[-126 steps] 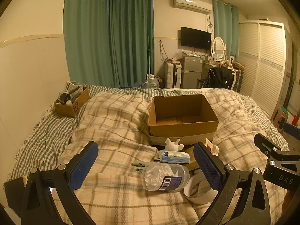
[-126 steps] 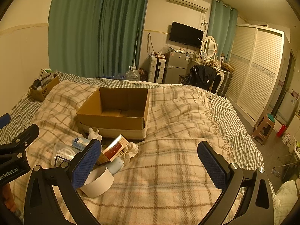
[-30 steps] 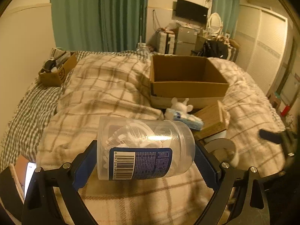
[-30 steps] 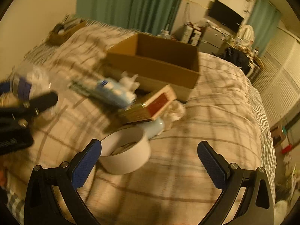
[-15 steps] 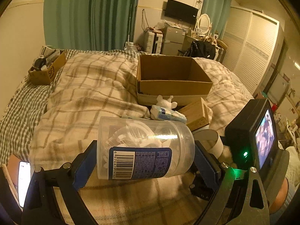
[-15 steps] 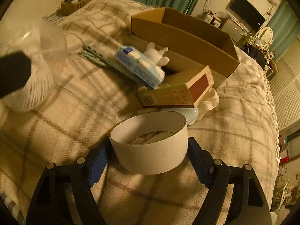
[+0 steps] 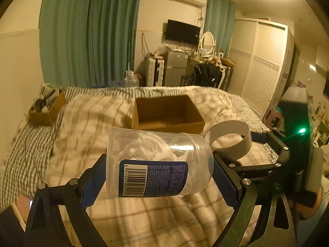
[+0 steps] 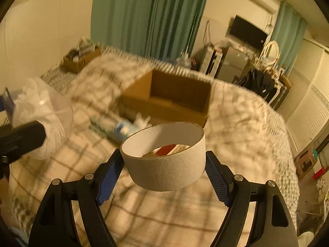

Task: Organize objects
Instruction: 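Lower the jar and tape roll into the cardboard box and open both tools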

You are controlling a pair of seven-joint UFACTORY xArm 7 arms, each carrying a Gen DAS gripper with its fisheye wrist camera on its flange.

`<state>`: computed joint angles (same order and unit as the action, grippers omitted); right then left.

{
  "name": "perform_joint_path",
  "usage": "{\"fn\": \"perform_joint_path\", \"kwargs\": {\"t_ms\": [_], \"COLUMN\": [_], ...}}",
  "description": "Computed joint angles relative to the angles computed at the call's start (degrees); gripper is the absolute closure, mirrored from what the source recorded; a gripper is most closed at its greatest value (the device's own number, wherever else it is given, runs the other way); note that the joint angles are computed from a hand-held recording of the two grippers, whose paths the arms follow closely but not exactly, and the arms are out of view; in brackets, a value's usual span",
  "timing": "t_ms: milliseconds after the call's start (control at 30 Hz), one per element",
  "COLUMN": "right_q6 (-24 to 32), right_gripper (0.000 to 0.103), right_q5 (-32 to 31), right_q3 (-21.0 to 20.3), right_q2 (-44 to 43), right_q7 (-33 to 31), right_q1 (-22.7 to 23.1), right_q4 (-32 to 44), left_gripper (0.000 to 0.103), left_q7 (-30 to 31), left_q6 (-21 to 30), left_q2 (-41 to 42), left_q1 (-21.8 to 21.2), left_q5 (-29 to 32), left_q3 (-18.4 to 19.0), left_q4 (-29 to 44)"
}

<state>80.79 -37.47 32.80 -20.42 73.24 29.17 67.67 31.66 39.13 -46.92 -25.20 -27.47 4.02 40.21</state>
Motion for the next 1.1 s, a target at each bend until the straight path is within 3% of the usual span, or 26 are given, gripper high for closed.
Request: {"fn": "perform_joint_path", "kwargs": {"t_ms": [300, 500, 700, 833, 1100], "right_q6": [-0.2, -7.1, -14.8, -20.5, -29.8], "right_gripper": [0.025, 0.025, 0.025, 0.025, 0.025], "right_q5": [-5.9, -6.4, -3.4, -0.8, 2.3], "right_q3": [-2.2, -6.7, -13.1, -17.3, -21.7], "right_q2": [-1.5, 1.3, 6.5, 9.5, 12.7], "right_q7": [-9.7, -14.9, -18.5, -20.3, -22.4], "right_q1": [-5.2, -10.4, -13.5, -14.7, -16.3], "right_q4": [7.4, 11.7, 12.7, 10.6, 3.7], "left_gripper": [0.007, 0.007, 0.007, 0.007, 0.007], "left_q7": [-0.8, -2.0, -4.7, -6.0, -7.8], "left_q6": [-3.2, -4.6, -6.3, -7.6, -7.2], "left_q2": [17.1, 31.3, 44.1, 50.3, 60.1], "left_q1": [-0.8, 1.5, 4.9, 6.1, 6.3], "left_q5": [-1.4, -2.0, 2.0, 5.3, 9.8], "left_q3": [-1.8, -5.1, -9.9, -12.2, -15.2], "left_q4": [16.4, 28.8, 37.1, 39.5, 44.5]}}
